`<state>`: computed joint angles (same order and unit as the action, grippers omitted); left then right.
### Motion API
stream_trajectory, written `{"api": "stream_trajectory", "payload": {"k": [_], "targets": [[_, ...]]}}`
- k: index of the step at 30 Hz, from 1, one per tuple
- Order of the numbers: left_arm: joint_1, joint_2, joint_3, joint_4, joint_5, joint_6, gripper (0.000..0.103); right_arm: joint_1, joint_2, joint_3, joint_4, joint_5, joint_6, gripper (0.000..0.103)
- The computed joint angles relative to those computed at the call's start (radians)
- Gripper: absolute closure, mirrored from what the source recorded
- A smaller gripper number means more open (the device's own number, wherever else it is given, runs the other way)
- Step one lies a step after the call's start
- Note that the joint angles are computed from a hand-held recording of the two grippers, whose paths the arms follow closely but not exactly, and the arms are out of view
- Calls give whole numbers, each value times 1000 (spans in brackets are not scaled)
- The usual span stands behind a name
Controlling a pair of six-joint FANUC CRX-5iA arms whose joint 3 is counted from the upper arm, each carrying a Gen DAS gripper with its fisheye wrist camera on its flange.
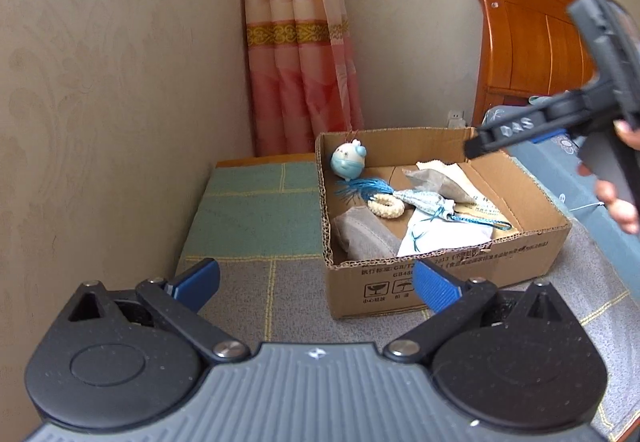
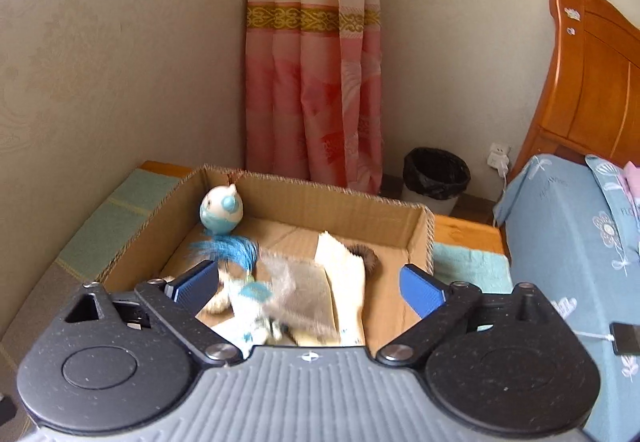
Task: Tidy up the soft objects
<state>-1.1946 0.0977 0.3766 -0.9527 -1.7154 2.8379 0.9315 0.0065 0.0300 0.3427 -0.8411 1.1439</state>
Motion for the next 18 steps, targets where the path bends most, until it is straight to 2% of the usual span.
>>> {"api": "stream_trajectory", "payload": {"k": [2, 6, 11, 18], "targets": [[13, 6, 16, 21, -4, -5, 1, 25, -31, -27, 47, -51, -55, 0], [32, 27, 57, 52, -25, -15, 1, 81, -100, -78, 101, -165, -158, 0], [32, 53, 107, 50, -42, -41, 1, 153, -206, -185, 160, -214, -303, 0], [26, 93, 165, 48, -65, -76, 1, 196, -276, -241, 171, -243, -394, 0]]}}
